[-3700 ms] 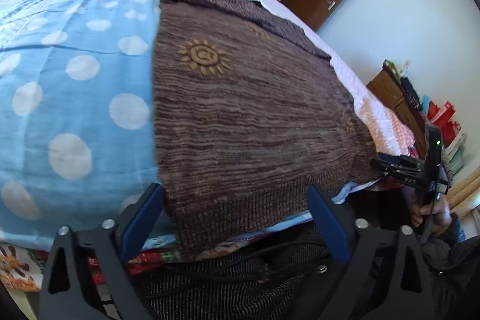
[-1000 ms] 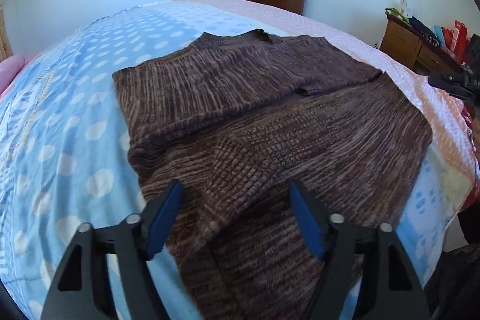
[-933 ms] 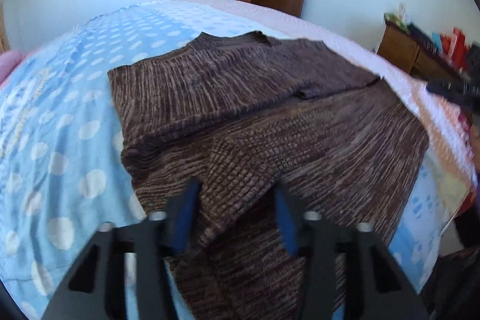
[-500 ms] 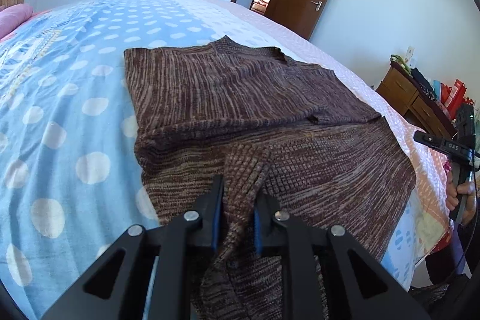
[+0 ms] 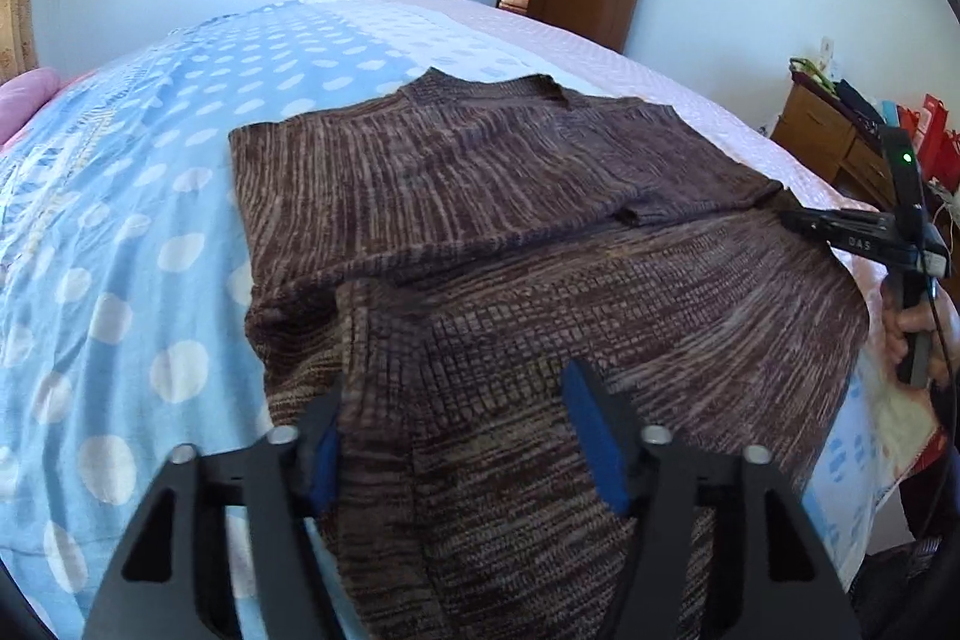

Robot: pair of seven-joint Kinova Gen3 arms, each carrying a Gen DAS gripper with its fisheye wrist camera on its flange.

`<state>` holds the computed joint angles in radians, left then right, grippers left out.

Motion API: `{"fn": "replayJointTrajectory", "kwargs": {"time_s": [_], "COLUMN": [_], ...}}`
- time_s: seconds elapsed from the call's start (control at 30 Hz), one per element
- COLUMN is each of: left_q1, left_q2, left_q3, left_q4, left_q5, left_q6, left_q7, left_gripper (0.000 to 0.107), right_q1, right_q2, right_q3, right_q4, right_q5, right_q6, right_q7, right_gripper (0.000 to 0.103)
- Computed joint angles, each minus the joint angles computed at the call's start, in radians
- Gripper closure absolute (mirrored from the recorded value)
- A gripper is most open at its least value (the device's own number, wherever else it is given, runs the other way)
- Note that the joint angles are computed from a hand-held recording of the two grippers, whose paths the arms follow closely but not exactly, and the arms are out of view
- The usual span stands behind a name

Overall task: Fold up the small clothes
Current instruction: 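Grasp the folded edge with the right gripper and fold it toward the collar while the left gripper holds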

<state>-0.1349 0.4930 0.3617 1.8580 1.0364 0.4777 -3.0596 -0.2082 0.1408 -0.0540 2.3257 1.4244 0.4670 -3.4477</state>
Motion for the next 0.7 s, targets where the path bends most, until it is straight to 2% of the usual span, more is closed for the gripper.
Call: {"fn": "replayJointTrajectory", "kwargs": {"time_s": [0.07, 0.17, 0.3, 0.43, 0.63, 0.7], "left_q1": [-0.019, -0.048, -0.057, -0.07, -0.072, -0.049], "left_q2": [0.012, 0.032, -0.003, -0.036, -0.081, -0.089], "left_q3": [-0.005, -0.014, -0.017, -0.039, -0.099, -0.124], "left_q4": [-0.014, -0.028, 0.027, 0.066, 0.053, 0.027], "left_q5": [0.012, 0.042, 0.156, 0.263, 0.352, 0.356], "left_q6": [0.039, 0.108, 0.093, 0.136, 0.237, 0.24], "left_q7": [0.021, 0.033, -0.061, -0.124, -0.119, -0.079], "left_gripper": [0.09, 0.097, 0.101, 0.101, 0.101, 0.101], "right_q1": [-0.011, -0.034, -0.086, -0.124, -0.133, -0.131], "right_q2": [-0.038, -0.103, -0.17, -0.225, -0.249, -0.232], "right_q3": [-0.01, -0.036, -0.087, -0.12, -0.131, -0.127], "right_q4": [0.02, 0.049, 0.07, 0.072, 0.029, 0.008], "right_q5": [0.007, -0.004, -0.04, -0.062, -0.044, -0.033], "right_q6": [0.013, 0.046, 0.144, 0.207, 0.245, 0.256], "right_q7": [-0.028, -0.051, -0.061, -0.071, -0.014, 0.011], "right_gripper": [0.095, 0.095, 0.095, 0.095, 0.095, 0.095]}}
